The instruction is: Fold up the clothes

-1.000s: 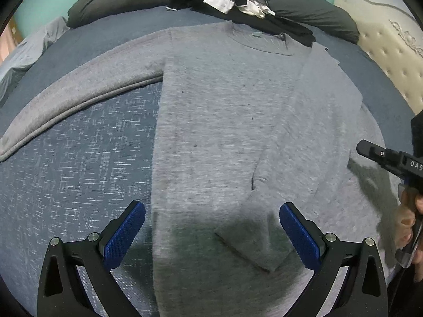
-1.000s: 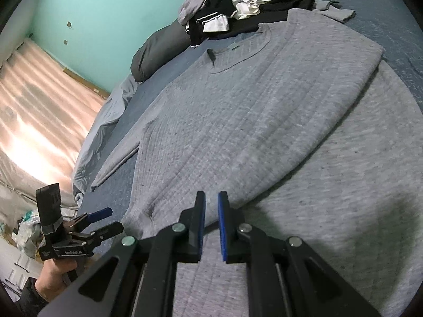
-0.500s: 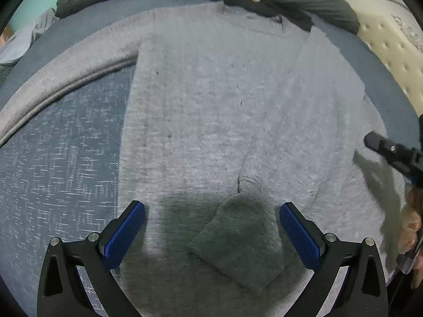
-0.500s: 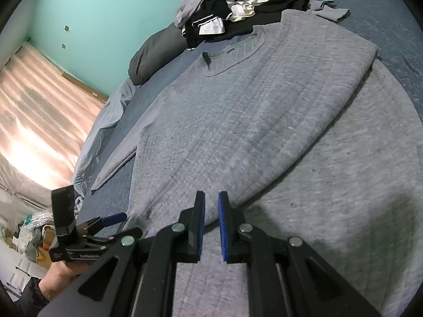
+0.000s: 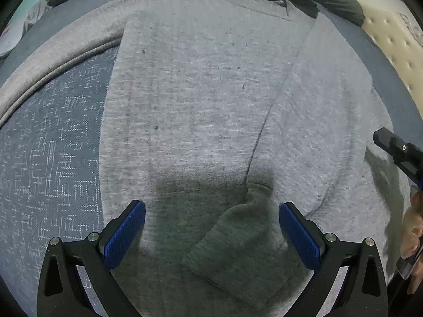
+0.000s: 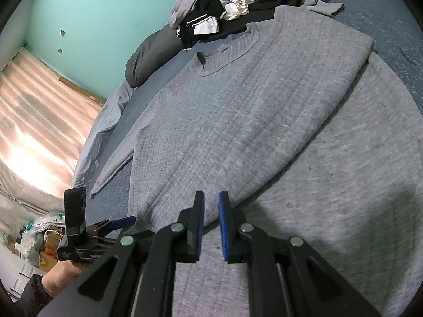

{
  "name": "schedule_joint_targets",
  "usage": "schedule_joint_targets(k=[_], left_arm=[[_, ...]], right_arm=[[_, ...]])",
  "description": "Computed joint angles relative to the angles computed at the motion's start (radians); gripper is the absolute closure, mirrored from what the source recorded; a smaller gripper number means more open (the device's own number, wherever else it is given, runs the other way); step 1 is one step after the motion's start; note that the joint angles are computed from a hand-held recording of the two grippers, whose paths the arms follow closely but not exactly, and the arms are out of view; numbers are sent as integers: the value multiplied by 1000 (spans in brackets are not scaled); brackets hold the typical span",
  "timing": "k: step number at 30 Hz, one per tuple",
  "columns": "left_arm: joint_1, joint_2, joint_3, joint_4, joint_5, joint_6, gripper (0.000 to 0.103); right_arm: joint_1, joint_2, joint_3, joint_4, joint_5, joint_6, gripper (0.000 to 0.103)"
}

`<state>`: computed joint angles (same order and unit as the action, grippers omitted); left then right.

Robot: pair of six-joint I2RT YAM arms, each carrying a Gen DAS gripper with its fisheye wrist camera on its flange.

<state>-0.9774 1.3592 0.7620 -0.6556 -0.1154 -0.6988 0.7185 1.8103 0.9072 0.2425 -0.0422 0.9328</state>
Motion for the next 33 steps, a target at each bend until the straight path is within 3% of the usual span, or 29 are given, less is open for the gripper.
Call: schedule_joint_targets(k=[16, 20, 25, 33], left_arm=[[46, 27, 28, -23, 5, 37, 0], [26, -1, 24, -35, -34, 37, 2], [-6, -40, 18, -44, -68, 60, 18], [69, -132, -45, -2, -3, 146, 43]], right_arm=[[2, -4, -5, 5, 2, 5, 92], [-1, -9, -12, 12, 2, 5, 92], [0, -13, -17, 16, 4, 8, 92], [1, -9, -5, 9, 3, 7, 92]])
